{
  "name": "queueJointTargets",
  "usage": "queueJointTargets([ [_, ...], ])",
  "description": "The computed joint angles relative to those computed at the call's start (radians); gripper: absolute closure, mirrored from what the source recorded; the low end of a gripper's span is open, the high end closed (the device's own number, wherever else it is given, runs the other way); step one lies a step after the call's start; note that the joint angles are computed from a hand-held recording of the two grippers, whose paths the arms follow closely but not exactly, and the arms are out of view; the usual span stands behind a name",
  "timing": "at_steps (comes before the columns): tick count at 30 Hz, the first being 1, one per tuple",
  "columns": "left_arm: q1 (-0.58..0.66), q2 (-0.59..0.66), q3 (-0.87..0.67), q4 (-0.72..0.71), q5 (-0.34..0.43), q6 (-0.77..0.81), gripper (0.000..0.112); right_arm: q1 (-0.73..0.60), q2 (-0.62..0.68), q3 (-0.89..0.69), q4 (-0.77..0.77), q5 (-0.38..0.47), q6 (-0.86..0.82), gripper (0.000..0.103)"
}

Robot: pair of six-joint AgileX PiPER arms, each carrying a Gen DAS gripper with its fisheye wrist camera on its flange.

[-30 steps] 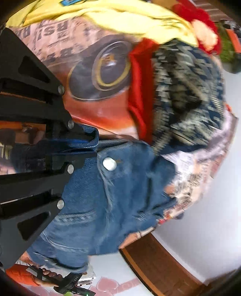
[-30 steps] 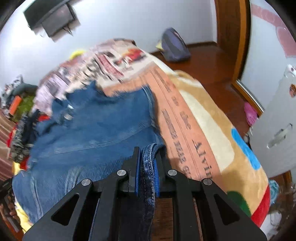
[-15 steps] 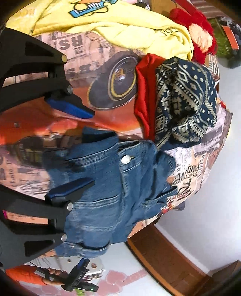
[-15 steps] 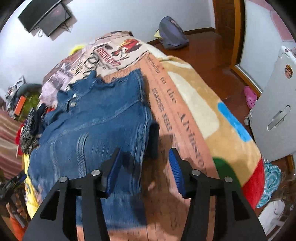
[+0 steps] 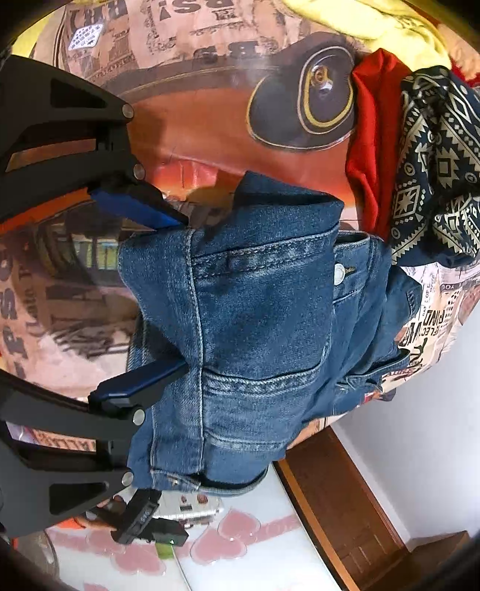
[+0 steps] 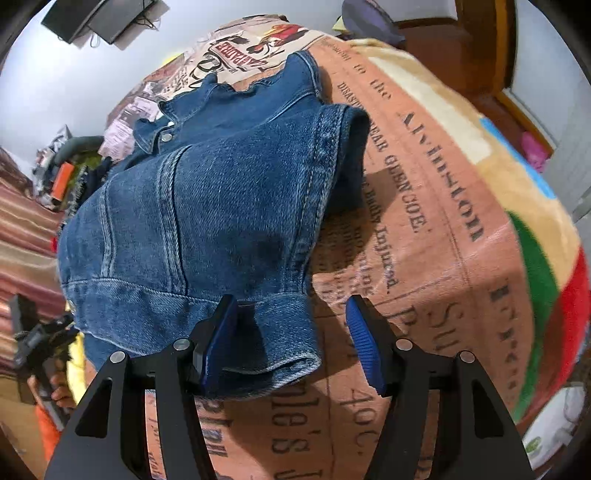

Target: Fold large clothes

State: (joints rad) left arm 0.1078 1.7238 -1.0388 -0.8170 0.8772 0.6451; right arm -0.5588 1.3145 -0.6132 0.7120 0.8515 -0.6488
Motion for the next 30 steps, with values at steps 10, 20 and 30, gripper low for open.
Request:
queueJointTargets([
  [10,0.001,-0.128,0.028,0.034,-0.018,0.009,0.090,0.014,-0.022,0.019,0.117,0.030,-0.051,0.085],
  [20,-0.005,-0.161,-0.161,-0.040,0.045,-0.002,0.097,0.048,-0.111,-0.166,0.194,0.026,0.014,0.086],
  [30,-0.092,0.152,-0.607,0.074,0.034,-0.247,0.100,0.184,0.145,-0.487,0.123,-0.142,0.145,0.087],
])
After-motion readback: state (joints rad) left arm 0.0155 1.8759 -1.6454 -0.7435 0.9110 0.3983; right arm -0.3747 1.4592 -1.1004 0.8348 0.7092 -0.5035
